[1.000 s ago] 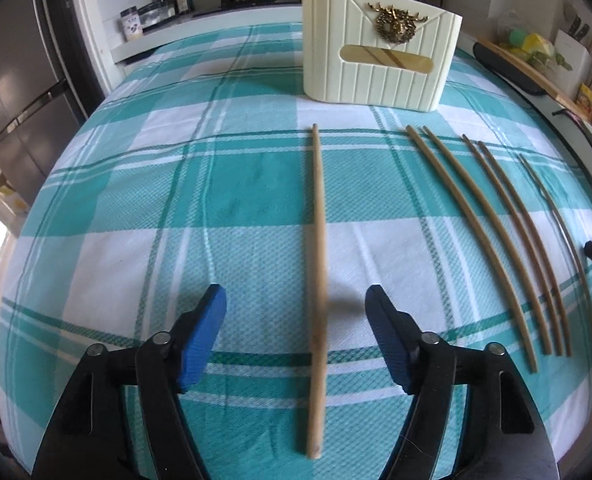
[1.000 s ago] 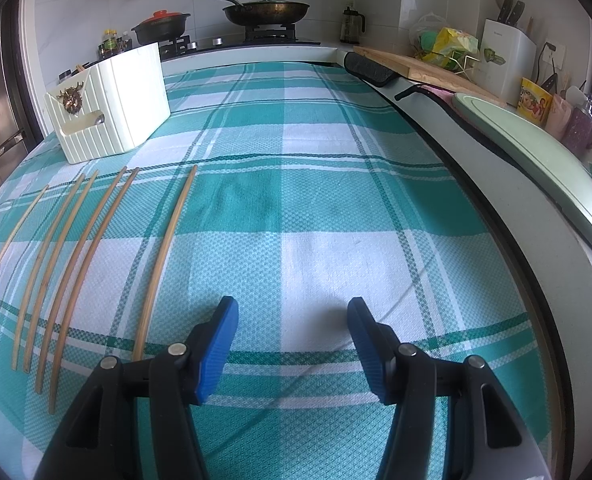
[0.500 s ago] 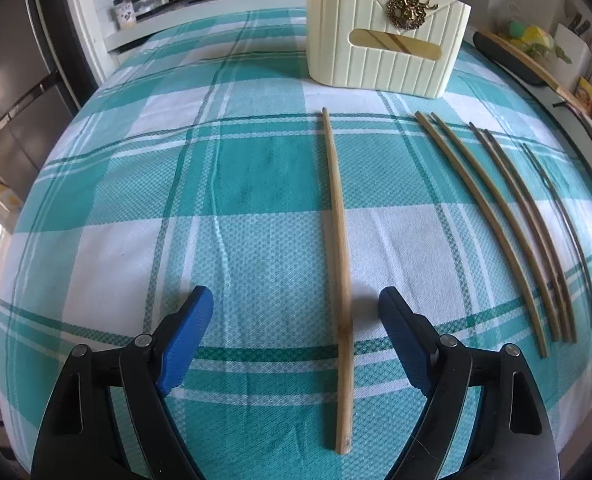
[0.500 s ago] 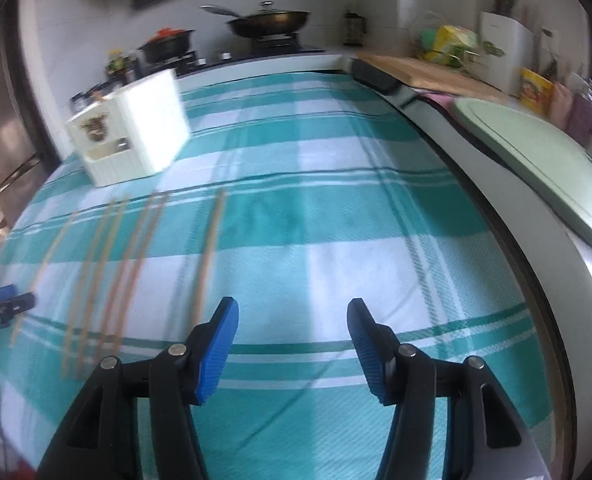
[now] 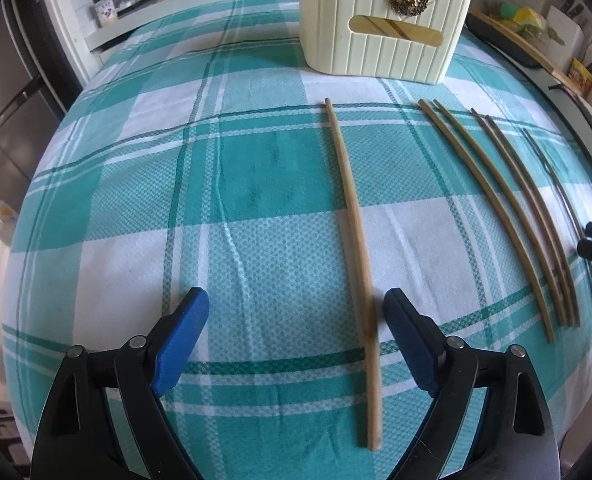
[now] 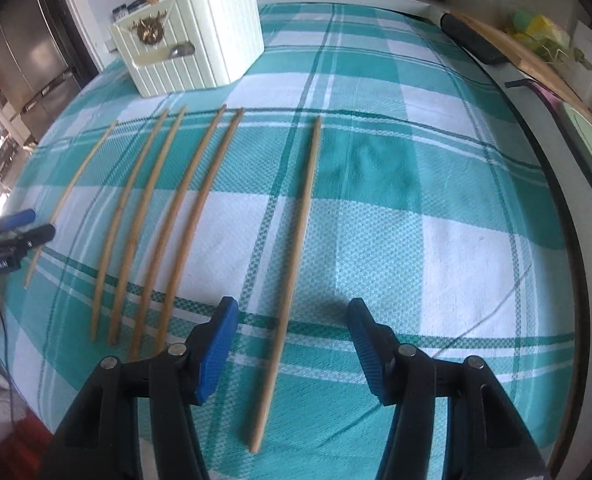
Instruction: Organize utensils
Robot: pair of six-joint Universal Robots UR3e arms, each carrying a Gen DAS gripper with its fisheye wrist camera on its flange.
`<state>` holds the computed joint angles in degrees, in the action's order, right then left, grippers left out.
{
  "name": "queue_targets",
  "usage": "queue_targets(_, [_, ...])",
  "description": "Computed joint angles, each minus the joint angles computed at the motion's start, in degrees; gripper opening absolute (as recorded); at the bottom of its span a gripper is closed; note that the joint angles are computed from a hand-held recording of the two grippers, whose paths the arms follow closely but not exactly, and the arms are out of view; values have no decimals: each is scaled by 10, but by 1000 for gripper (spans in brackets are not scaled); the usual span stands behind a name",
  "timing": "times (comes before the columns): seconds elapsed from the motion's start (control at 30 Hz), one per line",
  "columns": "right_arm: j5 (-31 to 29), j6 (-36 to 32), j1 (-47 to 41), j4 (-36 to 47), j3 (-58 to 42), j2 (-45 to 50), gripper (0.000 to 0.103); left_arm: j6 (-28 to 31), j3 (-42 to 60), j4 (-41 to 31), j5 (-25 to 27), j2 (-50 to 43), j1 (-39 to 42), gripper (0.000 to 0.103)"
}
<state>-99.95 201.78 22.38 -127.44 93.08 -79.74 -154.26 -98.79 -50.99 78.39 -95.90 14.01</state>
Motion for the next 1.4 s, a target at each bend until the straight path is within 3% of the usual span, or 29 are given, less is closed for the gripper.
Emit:
queue_targets(0.23, [-2,-31,-10,37,-66,44,59,0,96,-34,8,-72,-21,91])
queue_targets(0.43, [10,-53,-35,84,-152,97,60,-20,236,-86,21,-165,-51,79])
queue_targets(0.63, [6,-52,-55,126,-266,172,57,-42,380,-158,31,-247,-74,57])
queue_targets(0.73, [0,-52,-57,146,-330,215,41,-41,428,-182,33,-273,-85,28])
queue_targets(0.77, [5,-50,-59,149,-351,228,34,-39,437,-184,33,-278,-89,13])
queue_targets(0.83, [0,-44,-60,157,-380,248,9,-39,436,-172,36,-281,-94,7])
queue_targets(0.9, [3,-43,-64,147,-384,254,7,-43,419,-150,34,-275,-92,5])
queue_targets(1.13, [42,-42,-74,5,-257,165,6,-42,313,-104,-72,-164,-21,5])
queue_targets(1.4, [51,-48,-35,-60,-198,43,6,9,241,-152,-229,-14,99,5])
